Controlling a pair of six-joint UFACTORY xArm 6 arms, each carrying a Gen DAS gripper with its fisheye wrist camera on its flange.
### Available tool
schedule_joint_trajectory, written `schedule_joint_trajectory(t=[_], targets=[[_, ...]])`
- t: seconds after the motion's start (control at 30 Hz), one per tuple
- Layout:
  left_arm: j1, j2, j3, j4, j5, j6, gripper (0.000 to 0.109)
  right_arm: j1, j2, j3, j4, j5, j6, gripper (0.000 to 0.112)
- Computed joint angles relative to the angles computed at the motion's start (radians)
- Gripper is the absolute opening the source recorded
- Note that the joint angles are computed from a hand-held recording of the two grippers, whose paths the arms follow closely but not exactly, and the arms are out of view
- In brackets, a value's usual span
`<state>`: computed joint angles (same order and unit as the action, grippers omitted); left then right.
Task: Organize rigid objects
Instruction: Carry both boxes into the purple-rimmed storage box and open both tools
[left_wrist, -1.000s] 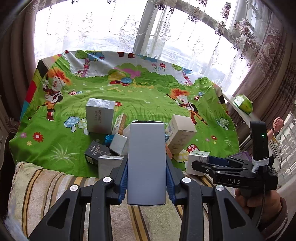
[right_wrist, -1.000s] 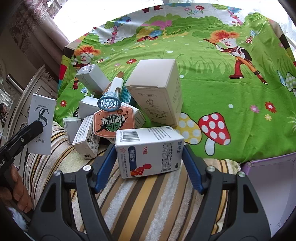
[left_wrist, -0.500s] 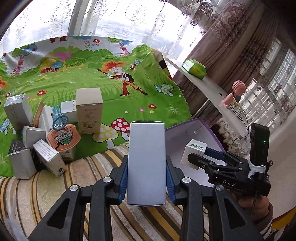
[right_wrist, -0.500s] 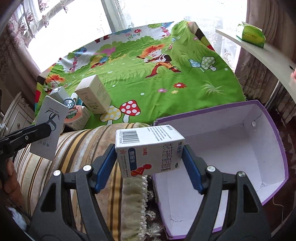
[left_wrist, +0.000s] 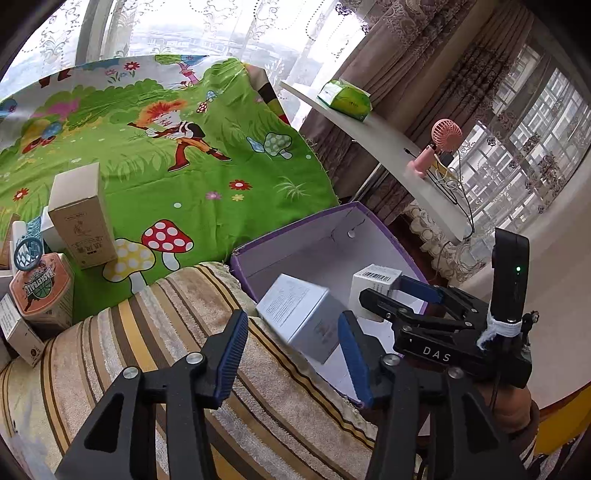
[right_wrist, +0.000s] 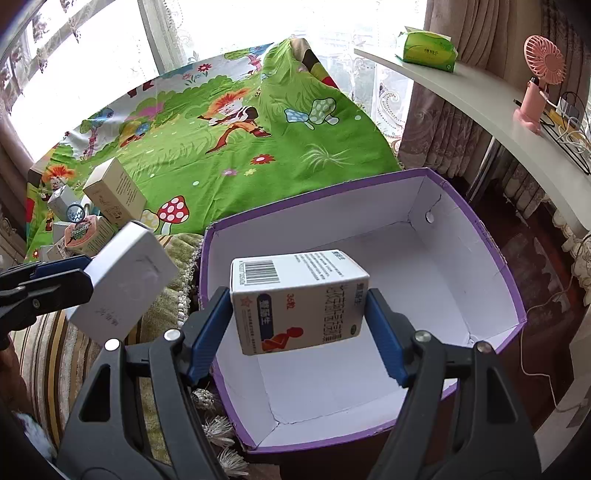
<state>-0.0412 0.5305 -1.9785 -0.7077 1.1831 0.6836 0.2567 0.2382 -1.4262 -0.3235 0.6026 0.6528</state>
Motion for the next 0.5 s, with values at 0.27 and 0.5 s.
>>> schedule_joint_trajectory(t=[0.27, 0.5], targets=[[0.035, -0.07, 0.118, -0.078, -0.137, 0.056, 0.057, -0.003, -0.022, 0.02, -0.281, -0.013, 0.213, 0.1], [0.091, -0.087, 0.137, -0.048, -0.192, 0.045, 0.057, -0.02, -0.044, 0.053, -0.284, -0.102, 0.232, 0.102]])
